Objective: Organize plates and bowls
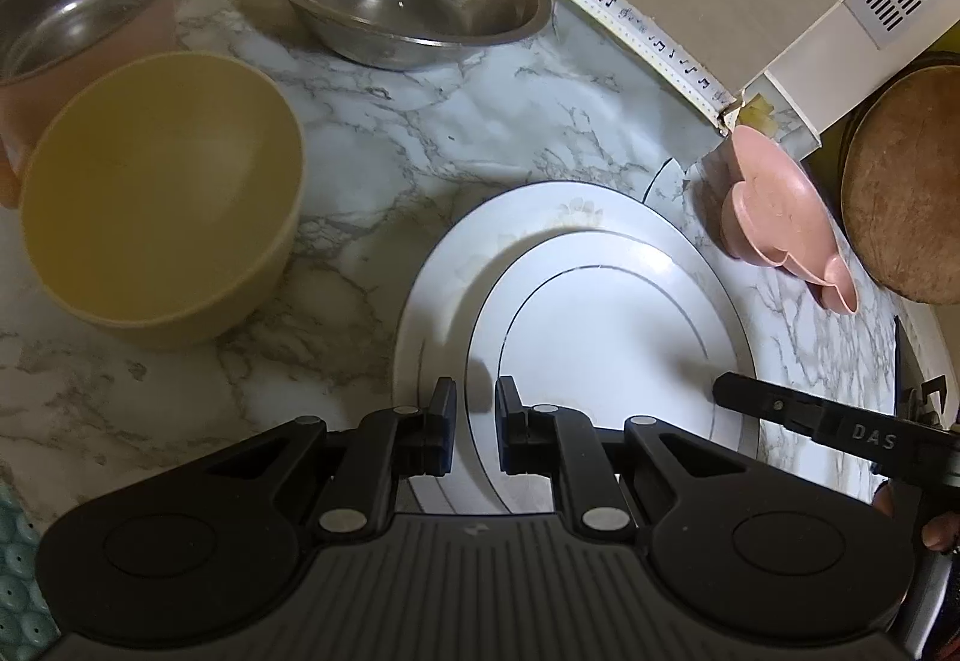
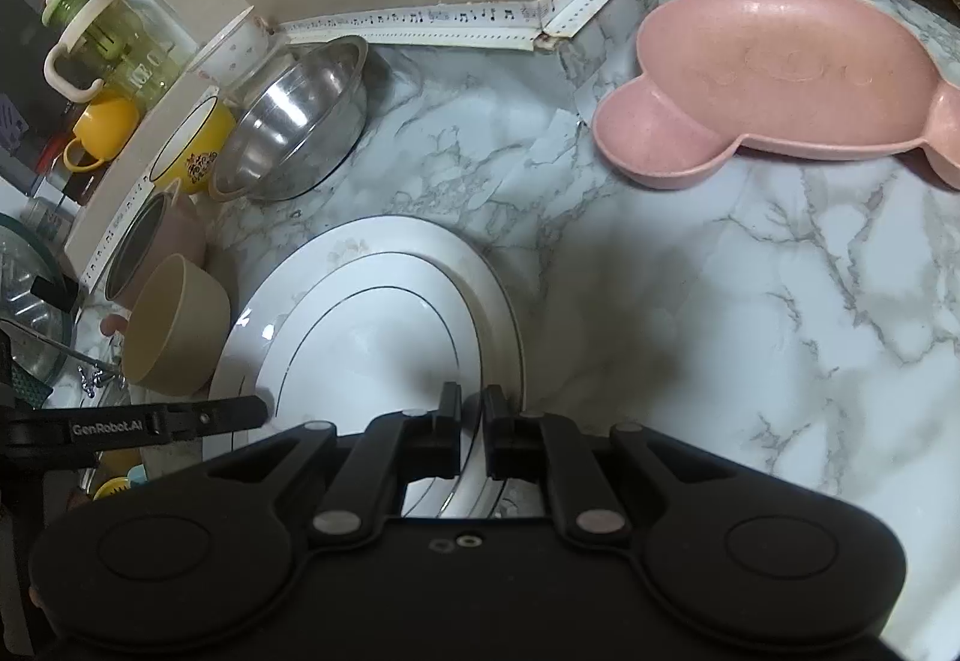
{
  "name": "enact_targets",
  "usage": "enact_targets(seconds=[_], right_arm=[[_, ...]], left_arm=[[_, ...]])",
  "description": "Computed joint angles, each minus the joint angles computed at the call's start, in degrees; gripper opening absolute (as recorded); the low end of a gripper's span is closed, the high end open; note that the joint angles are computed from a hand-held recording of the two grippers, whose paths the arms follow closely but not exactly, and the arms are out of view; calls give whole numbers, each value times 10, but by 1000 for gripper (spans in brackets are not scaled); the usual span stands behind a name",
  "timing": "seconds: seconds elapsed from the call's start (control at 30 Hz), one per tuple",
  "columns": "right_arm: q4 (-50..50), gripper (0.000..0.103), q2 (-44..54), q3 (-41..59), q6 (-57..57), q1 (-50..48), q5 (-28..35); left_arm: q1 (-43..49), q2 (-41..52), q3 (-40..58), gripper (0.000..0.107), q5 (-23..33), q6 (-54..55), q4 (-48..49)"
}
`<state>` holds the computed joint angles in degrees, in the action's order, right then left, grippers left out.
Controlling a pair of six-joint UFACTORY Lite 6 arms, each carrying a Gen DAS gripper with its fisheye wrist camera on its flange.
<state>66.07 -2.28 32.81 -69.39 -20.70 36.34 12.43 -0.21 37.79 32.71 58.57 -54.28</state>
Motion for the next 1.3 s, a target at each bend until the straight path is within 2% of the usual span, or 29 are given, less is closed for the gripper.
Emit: enact_targets(seconds=[0.27, 0.57, 0.87, 1.03, 1.13, 1.2, 1.27, 1.3], right_arm=[[18, 9, 2, -5, -10, 24, -25], [-31, 10, -43, -17, 44, 36, -45], [-87, 11, -178, -66, 78, 30, -15], [-114, 17, -267, -90, 103, 27, 2], [-126, 20, -313, -101, 118, 19, 19], [-134, 22, -339, -109, 127, 19, 23], [-146, 26, -369, -118, 143, 18, 31], [-151, 31, -385, -122, 150, 17, 36]], left_arm=[[10, -57, -24, 13, -4, 17, -2], [-30, -126, -68, 13, -21, 21, -8], [-89, -229, -111, 13, -43, -24, 32], [-118, -289, -126, 15, -49, -63, 63], [-131, -330, -138, 29, -49, -83, 81], [-138, -356, -145, 48, -50, -97, 91], [-136, -381, -152, 55, -43, -95, 89], [-137, -392, -153, 55, -40, -101, 97]])
